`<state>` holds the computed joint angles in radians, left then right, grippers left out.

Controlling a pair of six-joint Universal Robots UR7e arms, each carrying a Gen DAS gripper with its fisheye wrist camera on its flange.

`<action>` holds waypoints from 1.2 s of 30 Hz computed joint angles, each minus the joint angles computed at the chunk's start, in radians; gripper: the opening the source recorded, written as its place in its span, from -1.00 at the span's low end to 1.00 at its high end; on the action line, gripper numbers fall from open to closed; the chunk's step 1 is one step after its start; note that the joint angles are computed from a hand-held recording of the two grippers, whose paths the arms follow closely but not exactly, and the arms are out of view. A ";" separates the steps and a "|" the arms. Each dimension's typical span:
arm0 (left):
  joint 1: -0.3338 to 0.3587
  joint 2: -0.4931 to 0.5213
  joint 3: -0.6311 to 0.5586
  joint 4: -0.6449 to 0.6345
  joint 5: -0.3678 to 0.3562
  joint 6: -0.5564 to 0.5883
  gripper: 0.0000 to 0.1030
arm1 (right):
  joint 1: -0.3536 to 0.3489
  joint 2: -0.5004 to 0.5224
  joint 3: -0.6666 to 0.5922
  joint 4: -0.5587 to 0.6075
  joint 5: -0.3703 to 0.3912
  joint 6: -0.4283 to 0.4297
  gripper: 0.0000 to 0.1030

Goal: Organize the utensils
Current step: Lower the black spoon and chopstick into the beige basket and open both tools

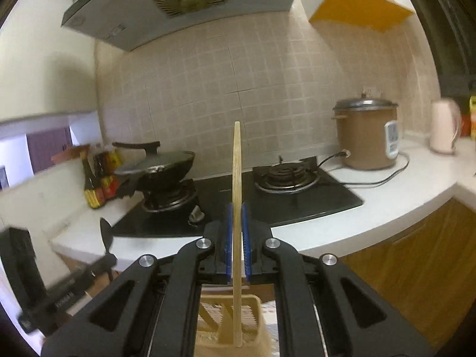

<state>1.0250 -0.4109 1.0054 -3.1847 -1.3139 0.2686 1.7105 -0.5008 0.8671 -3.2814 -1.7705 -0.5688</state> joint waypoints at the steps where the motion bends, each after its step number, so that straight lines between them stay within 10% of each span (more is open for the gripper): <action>1: 0.005 0.008 -0.012 0.002 -0.007 0.001 -0.93 | -0.001 0.024 -0.029 -0.011 -0.008 -0.017 -0.92; 11: 0.016 0.078 -0.073 -0.021 0.067 0.045 -0.93 | -0.025 0.130 -0.122 -0.032 -0.074 -0.082 -0.92; 20: 0.013 0.020 0.026 0.002 0.118 0.036 -0.85 | -0.029 0.057 0.048 -0.076 -0.110 -0.055 -0.90; 22: 0.013 -0.015 0.070 0.021 0.099 0.019 -0.73 | -0.030 0.008 0.129 -0.079 -0.101 -0.027 -0.81; 26: 0.005 -0.089 0.175 0.016 0.081 0.002 -0.30 | -0.026 -0.068 0.269 -0.179 -0.102 0.008 0.31; 36: -0.025 -0.287 0.364 0.220 0.120 -0.188 -0.15 | 0.036 -0.244 0.514 -0.242 -0.268 -0.014 0.31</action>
<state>0.9996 -0.6978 1.3690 -2.9645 -1.1940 0.0809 1.7460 -0.7449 1.3808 -3.5239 -2.0386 -0.5830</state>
